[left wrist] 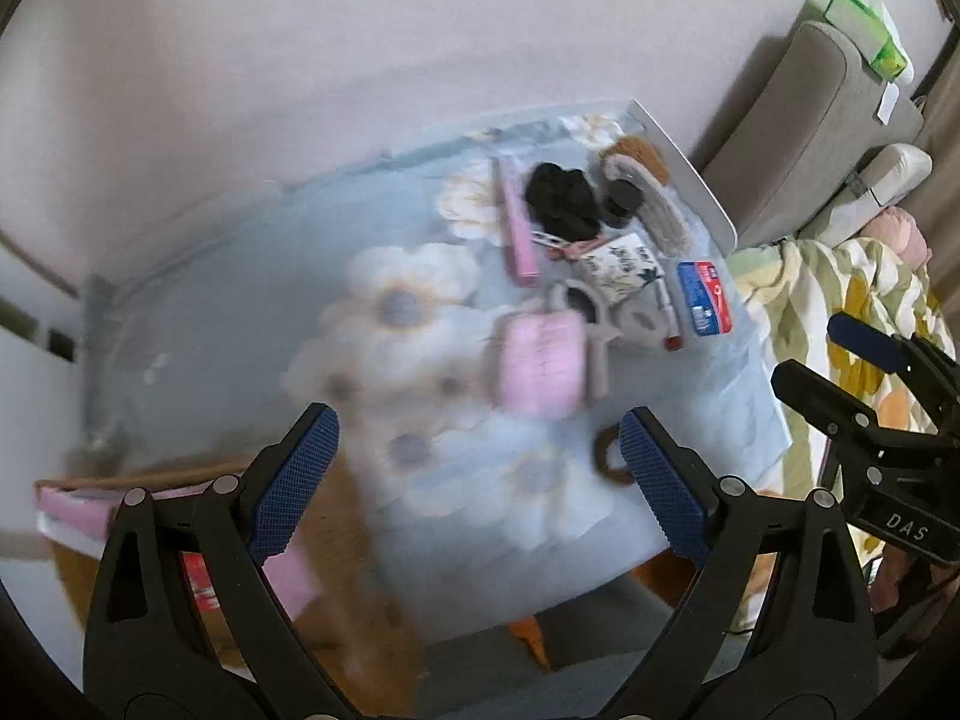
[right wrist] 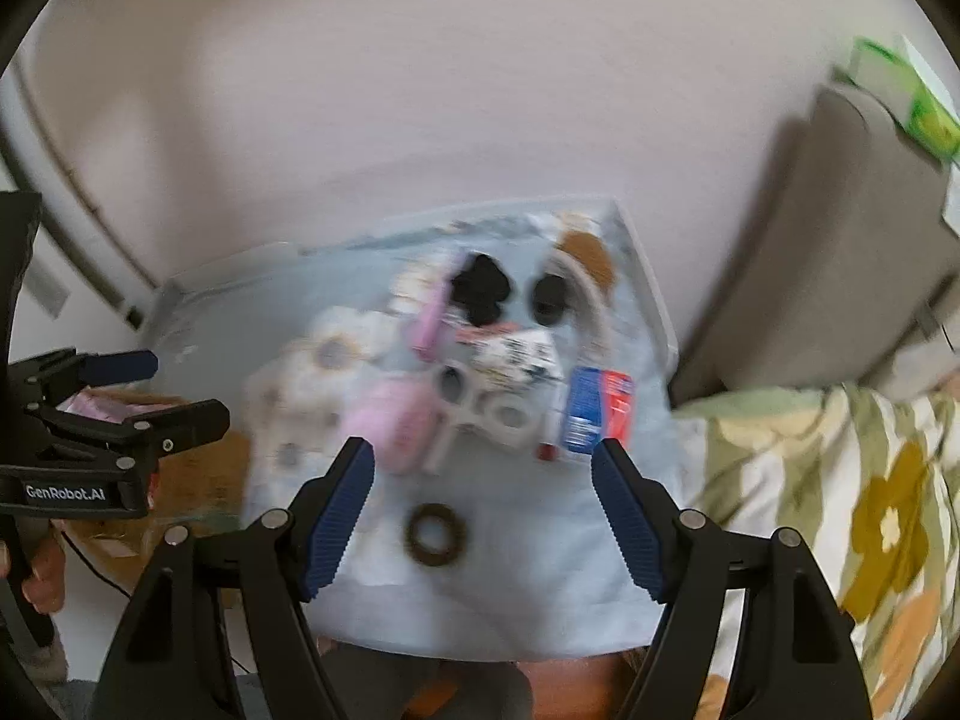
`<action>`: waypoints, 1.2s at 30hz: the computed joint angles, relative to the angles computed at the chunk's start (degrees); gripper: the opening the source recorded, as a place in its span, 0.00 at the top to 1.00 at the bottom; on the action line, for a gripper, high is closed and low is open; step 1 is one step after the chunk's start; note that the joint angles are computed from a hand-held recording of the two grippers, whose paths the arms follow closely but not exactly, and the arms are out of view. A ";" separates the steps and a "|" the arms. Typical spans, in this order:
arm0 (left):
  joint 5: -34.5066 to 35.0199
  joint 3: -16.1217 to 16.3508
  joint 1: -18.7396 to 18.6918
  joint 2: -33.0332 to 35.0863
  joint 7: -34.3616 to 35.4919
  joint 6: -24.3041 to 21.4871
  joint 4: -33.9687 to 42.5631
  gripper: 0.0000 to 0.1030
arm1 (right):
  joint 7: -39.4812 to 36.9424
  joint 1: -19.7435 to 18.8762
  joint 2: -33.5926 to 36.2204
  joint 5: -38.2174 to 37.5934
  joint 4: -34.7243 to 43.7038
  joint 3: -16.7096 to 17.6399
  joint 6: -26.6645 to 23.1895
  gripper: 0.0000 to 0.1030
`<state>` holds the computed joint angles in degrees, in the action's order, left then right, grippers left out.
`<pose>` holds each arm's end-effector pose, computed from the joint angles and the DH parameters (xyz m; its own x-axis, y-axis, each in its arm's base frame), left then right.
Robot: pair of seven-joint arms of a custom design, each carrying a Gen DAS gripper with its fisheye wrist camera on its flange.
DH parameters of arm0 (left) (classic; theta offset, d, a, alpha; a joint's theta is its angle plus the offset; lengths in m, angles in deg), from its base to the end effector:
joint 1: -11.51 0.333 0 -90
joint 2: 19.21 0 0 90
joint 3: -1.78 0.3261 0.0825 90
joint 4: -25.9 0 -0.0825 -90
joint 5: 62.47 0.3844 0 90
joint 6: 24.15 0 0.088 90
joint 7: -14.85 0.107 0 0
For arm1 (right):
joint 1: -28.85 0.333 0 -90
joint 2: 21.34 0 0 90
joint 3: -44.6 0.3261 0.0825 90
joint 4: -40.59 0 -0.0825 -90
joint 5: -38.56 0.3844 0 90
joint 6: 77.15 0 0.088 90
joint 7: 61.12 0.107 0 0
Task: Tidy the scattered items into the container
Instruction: 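Grasp the pink wristband with the left tool while the right tool grasps the floss box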
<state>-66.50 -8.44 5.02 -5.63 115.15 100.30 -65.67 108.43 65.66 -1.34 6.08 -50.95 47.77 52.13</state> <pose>0.6415 -0.1830 0.5403 -0.4238 -0.9045 0.0485 -0.8570 0.3830 -0.3449 0.5449 0.4314 0.4757 -0.3543 -0.9263 -0.1281 -0.7742 0.3674 -0.5153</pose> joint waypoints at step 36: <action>0.87 -0.63 -2.29 15.61 -8.59 -7.25 10.78 0.59 | -12.91 -7.87 6.05 17.60 -7.51 -2.79 14.57 0.50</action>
